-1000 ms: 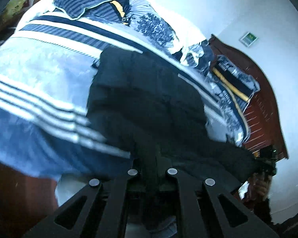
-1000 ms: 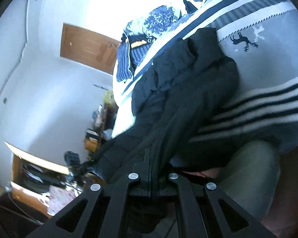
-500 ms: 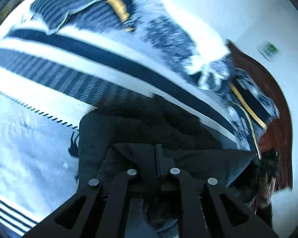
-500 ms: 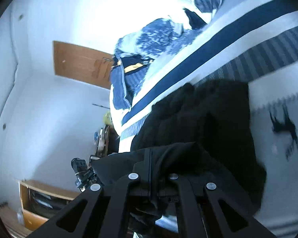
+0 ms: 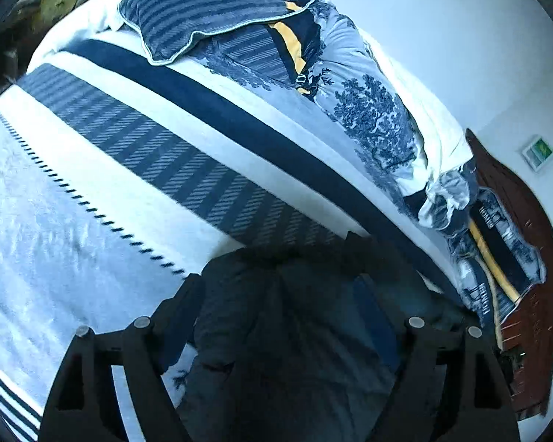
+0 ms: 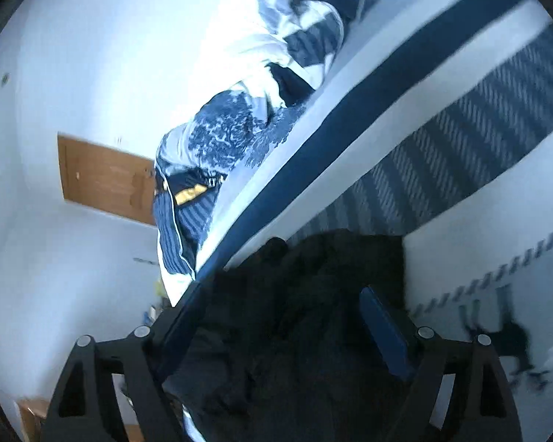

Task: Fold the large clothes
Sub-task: 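Fold the hem over onto the collar with both grippers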

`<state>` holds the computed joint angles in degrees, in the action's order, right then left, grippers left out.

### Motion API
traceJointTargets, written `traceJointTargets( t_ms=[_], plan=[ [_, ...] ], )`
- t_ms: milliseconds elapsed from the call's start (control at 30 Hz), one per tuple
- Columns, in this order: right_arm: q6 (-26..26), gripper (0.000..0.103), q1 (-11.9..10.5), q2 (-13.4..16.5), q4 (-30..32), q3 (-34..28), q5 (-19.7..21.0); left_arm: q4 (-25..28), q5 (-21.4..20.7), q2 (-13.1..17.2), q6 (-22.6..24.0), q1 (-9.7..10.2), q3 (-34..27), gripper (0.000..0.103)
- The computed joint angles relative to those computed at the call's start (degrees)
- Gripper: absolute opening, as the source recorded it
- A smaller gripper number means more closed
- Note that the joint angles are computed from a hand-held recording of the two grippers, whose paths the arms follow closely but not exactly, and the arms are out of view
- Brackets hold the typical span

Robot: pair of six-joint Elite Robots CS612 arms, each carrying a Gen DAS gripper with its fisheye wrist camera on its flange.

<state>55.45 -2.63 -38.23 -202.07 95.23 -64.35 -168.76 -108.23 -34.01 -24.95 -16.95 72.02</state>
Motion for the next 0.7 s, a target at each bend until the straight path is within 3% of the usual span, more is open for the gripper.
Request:
traceJointTargets(
  t_ms=[33, 167, 233, 267, 300, 333, 367, 400, 433, 467, 600, 633, 700],
  plan=[
    [-3.15, 0.088, 0.33, -0.68, 1.79, 0.50, -1.07, -0.44, 1.02, -0.14, 2.00, -0.42, 0.74, 0.083],
    [-19.87, 0.088, 3.09, -2.03, 18.52, -2.74, -8.50, 3.93, 5.24, 1.25, 11.19, -2.70, -1.59, 0.083],
    [-23.22, 0.088, 3.65, -1.05, 22.75, -5.58, -9.92, 7.08, 7.70, 2.12, 13.60, -3.77, -3.66, 0.083],
    [-24.69, 0.088, 3.81, -0.39, 25.25, -7.17, -10.74, 11.44, 9.66, 3.15, 14.11, -4.45, -6.15, 0.081],
    [-25.69, 0.086, 3.97, 0.40, 28.72, -9.35, -11.19, 13.51, 9.21, 4.02, 13.78, -4.64, -7.82, 0.076],
    [-25.86, 0.079, 3.96, 1.37, 30.96, -11.32, -10.74, 16.42, 9.73, 5.05, 14.41, -4.90, -9.83, 0.051],
    [-25.96, 0.050, 3.75, 1.96, 32.39, -12.39, -9.37, 18.26, 11.07, 5.47, 14.74, -5.12, -10.84, 0.013],
    [-25.03, 0.027, 3.73, 2.53, 34.99, -13.82, -9.28, 19.62, 11.48, 5.87, 14.29, -5.11, -11.91, 0.005],
    [-23.25, 0.008, 3.67, 2.70, 35.19, -14.19, -9.78, 18.75, 11.13, 5.86, 14.34, -4.88, -12.06, 0.004],
    [-21.26, 0.004, 3.25, 2.35, 33.00, -13.71, -8.87, 17.42, 11.79, 5.62, 14.63, -4.81, -11.62, 0.003],
    [-20.72, 0.002, 3.03, 0.32, 29.10, -11.89, -12.15, 14.20, 14.84, 5.77, 11.89, -4.36, -11.94, 0.002],
    [-21.37, 0.002, 3.23, 0.18, 30.09, -12.11, -13.47, 14.78, 15.53, 6.13, 10.89, -4.46, -12.44, 0.002],
    [-22.93, 0.001, 3.93, 1.28, 34.65, -14.67, -16.37, 15.62, 21.47, 6.87, 12.63, -5.85, -12.97, 0.002]
  ],
)
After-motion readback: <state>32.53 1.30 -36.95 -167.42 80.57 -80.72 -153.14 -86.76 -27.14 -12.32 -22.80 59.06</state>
